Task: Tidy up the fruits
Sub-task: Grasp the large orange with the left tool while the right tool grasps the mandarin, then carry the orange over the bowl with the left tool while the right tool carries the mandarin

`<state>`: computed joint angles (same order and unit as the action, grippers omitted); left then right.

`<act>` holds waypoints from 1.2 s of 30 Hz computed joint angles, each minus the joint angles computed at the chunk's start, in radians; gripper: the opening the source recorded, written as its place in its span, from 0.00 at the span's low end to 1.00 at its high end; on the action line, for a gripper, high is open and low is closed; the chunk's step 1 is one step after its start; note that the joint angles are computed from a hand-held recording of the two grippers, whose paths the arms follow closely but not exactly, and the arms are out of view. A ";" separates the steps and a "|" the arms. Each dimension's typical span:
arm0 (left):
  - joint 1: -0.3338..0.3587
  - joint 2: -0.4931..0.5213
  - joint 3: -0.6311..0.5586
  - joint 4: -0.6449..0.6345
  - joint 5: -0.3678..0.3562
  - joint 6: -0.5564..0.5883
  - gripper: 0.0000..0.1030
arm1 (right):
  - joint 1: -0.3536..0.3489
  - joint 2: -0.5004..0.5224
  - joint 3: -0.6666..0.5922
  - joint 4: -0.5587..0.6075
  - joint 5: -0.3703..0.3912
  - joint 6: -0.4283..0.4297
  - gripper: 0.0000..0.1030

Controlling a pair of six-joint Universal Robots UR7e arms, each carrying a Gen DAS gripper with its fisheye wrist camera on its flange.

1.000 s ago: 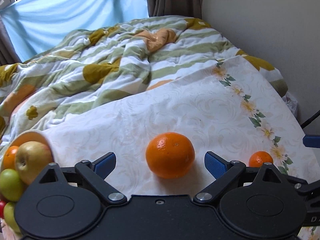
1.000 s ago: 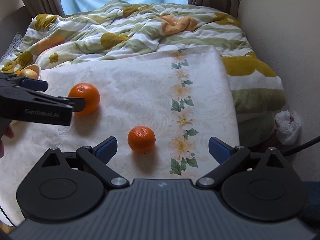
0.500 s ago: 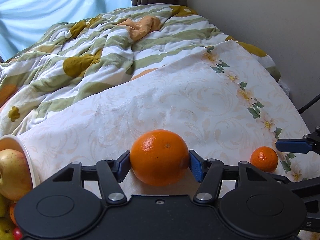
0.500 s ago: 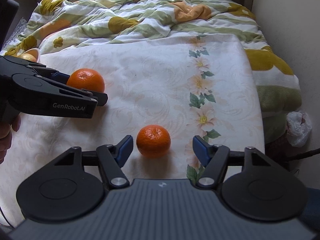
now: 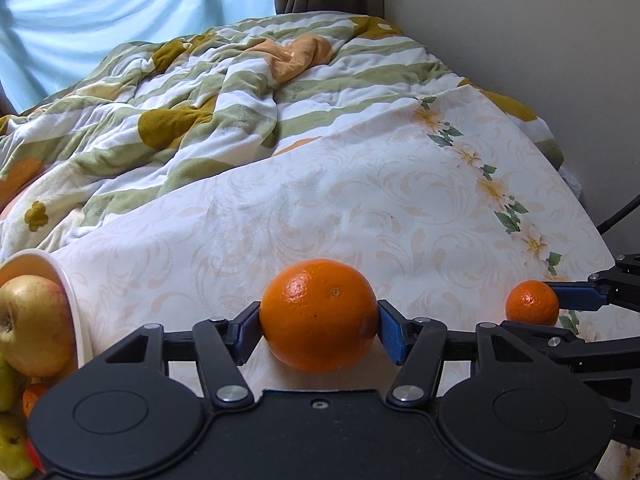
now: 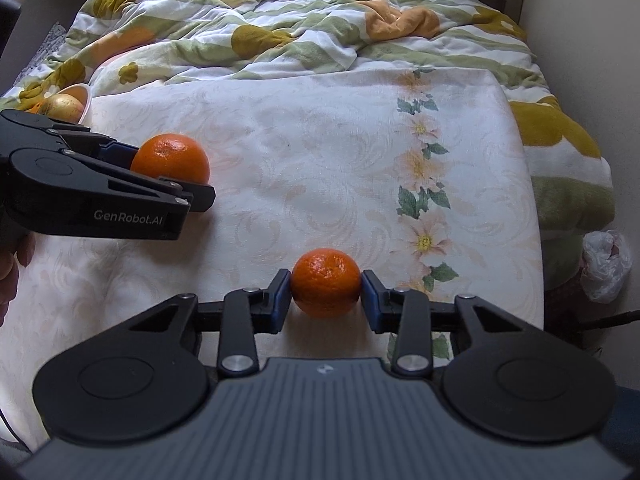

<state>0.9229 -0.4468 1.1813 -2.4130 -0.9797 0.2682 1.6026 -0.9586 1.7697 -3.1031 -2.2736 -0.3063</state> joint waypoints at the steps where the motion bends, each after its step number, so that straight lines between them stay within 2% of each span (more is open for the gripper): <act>1: -0.002 -0.007 0.010 -0.010 0.002 -0.001 0.62 | 0.002 -0.002 0.003 -0.005 0.001 -0.003 0.51; 15: -0.078 -0.189 0.279 -0.238 0.045 -0.067 0.62 | 0.079 -0.069 0.098 -0.113 -0.005 -0.058 0.51; 23: -0.125 -0.321 0.456 -0.365 0.100 -0.121 0.62 | 0.142 -0.096 0.148 -0.192 -0.006 -0.122 0.51; 29: -0.140 -0.410 0.541 -0.410 0.163 -0.173 0.62 | 0.187 -0.093 0.151 -0.192 0.011 -0.155 0.51; 36: -0.116 -0.495 0.579 -0.419 0.215 -0.182 0.62 | 0.241 -0.041 0.106 -0.176 0.021 -0.153 0.51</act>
<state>0.8065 -0.9417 1.7607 -2.8321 -0.7648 0.0859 1.8433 -0.9992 1.8755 -3.2794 -2.2527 -0.4597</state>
